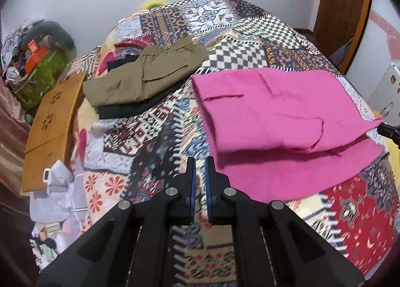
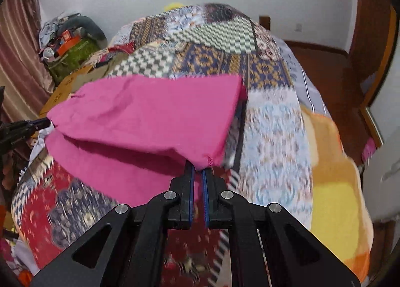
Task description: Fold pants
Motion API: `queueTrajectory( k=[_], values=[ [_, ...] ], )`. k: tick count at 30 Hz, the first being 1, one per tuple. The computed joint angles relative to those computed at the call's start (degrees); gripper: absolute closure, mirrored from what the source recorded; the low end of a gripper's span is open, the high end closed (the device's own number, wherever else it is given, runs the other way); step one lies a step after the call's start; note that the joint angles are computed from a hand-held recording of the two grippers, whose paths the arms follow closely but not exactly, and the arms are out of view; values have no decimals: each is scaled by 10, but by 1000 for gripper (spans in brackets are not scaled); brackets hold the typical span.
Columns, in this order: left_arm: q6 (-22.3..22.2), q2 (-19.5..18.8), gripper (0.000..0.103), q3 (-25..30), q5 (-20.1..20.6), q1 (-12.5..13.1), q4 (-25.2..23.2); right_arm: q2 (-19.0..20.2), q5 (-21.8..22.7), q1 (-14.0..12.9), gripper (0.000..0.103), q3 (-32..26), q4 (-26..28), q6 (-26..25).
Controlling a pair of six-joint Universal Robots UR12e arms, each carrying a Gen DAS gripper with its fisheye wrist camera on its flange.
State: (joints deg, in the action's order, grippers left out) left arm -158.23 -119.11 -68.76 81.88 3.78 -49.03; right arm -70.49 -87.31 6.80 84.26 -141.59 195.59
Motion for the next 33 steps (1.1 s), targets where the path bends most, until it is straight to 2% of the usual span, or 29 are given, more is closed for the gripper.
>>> queueTrajectory(
  k=[3,6,7,8,9,11,13,14,15,16,21,25,28,30,31,32,33],
  values=[
    [4,8,95,-6,-6,4,4,-11,-6,2,98,11,4,0],
    [7,14,87,-8,-5,2,24,-21,-14,5,98,16,-14,0],
    [12,15,79,-7,-8,1,31,-22,-16,6,98,17,-21,-1],
    [18,17,66,-7,-11,-1,38,-23,-18,8,97,16,-29,-3],
    [24,18,57,-7,-14,-3,46,-22,-14,9,94,11,-36,-8],
    [41,19,24,-7,-20,-9,60,-18,-7,12,81,1,-41,-16],
    [57,20,5,-8,-21,-15,70,-12,-1,17,49,-11,-45,-26],
    [69,20,3,-10,-18,-19,76,-6,1,20,41,-18,-49,-32],
    [84,19,3,-11,-14,-23,79,-1,-1,24,32,-22,-52,-36],
    [96,18,3,-11,-10,-26,78,4,-1,26,30,-28,-51,-41],
    [165,3,3,-5,30,-44,46,33,22,37,30,-61,-4,-86],
    [185,-13,3,9,49,-52,27,51,35,40,30,-81,30,-114],
    [179,-23,5,21,42,-53,29,61,36,41,30,-93,47,-123],
    [173,-30,25,31,42,-55,25,67,44,41,30,-100,54,-128],
    [170,-35,40,41,43,-56,12,70,49,40,30,-104,56,-129],
    [168,-38,49,46,42,-56,5,73,55,39,31,-108,60,-130],
    [166,-39,55,48,38,-56,3,76,61,37,37,-114,65,-130]
  ],
)
